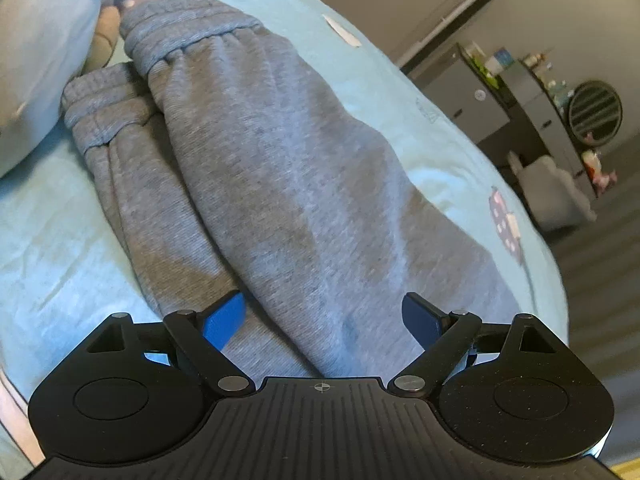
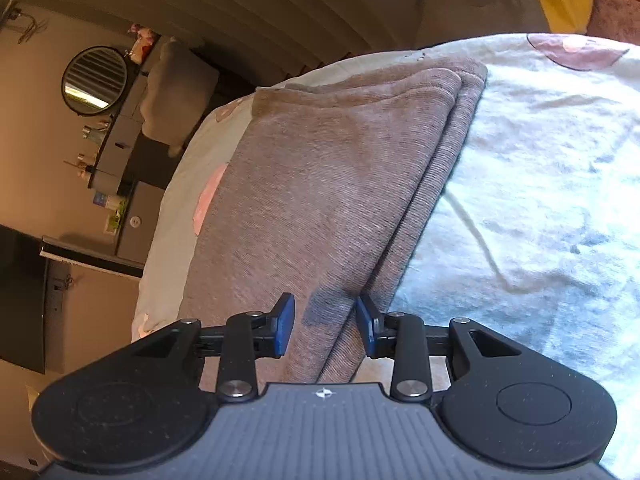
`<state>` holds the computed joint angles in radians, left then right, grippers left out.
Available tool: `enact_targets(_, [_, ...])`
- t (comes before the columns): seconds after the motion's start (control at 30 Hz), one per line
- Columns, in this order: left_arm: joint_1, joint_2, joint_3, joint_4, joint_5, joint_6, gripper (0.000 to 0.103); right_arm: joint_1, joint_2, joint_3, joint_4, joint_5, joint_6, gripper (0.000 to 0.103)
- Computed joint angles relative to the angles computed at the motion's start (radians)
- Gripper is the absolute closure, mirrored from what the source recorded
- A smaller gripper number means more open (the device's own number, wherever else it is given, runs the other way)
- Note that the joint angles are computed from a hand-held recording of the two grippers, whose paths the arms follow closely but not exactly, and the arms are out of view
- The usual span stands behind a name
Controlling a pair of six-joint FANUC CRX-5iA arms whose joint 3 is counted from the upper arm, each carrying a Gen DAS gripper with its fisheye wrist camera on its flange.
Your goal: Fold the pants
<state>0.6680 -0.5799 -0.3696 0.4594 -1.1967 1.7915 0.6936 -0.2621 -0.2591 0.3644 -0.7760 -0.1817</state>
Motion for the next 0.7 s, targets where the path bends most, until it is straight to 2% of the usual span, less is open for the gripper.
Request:
enact_targets(0.17, [-0.01,0.004,0.004,-0.008,0.013,0.004,0.015,0.004,-0.005,-0.039,0.064,0.044,-0.066,0.07])
enact_targets(0.2, [-0.009,0.004,0.001,-0.004,0.019,0.007,0.018,0.004,-0.008,-0.049,0.079,0.058,-0.076,0.072])
enact_targets(0.23, [-0.005,0.006,-0.003,0.002,0.024,0.008,0.021,0.006,-0.011,-0.058,0.1,0.065,-0.093,0.084])
enact_targets(0.27, [-0.001,0.011,-0.003,0.003,0.025,0.012,0.024,0.005,-0.015,-0.07,0.118,0.08,-0.108,0.09])
enact_targets(0.33, [0.013,0.014,-0.01,0.012,0.03,0.016,0.034,0.001,-0.018,-0.074,0.111,0.092,-0.116,0.09])
enact_targets(0.43, [0.055,0.006,-0.042,0.066,0.039,0.016,0.036,-0.004,-0.019,-0.08,0.104,0.103,-0.123,0.087])
enact_targets(0.47, [0.059,0.011,-0.044,0.07,0.039,0.025,0.036,-0.009,-0.017,-0.081,0.098,0.111,-0.127,0.083])
enact_targets(0.57, [0.06,0.054,-0.02,0.069,0.006,0.023,0.036,-0.018,-0.008,-0.092,0.127,0.146,-0.185,0.079])
enact_targets(0.6, [0.049,0.074,0.007,0.05,-0.011,0.015,0.043,-0.018,0.004,-0.079,0.131,0.135,-0.182,0.079])
enact_targets(0.63, [0.031,0.094,0.042,0.012,-0.027,0.014,0.065,-0.016,0.014,-0.068,0.141,0.124,-0.175,0.079])
enact_targets(0.67, [0.009,0.115,0.085,-0.036,-0.047,0.023,0.077,-0.011,0.03,-0.044,0.147,0.094,-0.147,0.087])
enact_targets(0.7, [-0.002,0.132,0.117,-0.064,-0.072,0.034,0.085,-0.005,0.049,-0.009,0.148,0.045,-0.106,0.093])
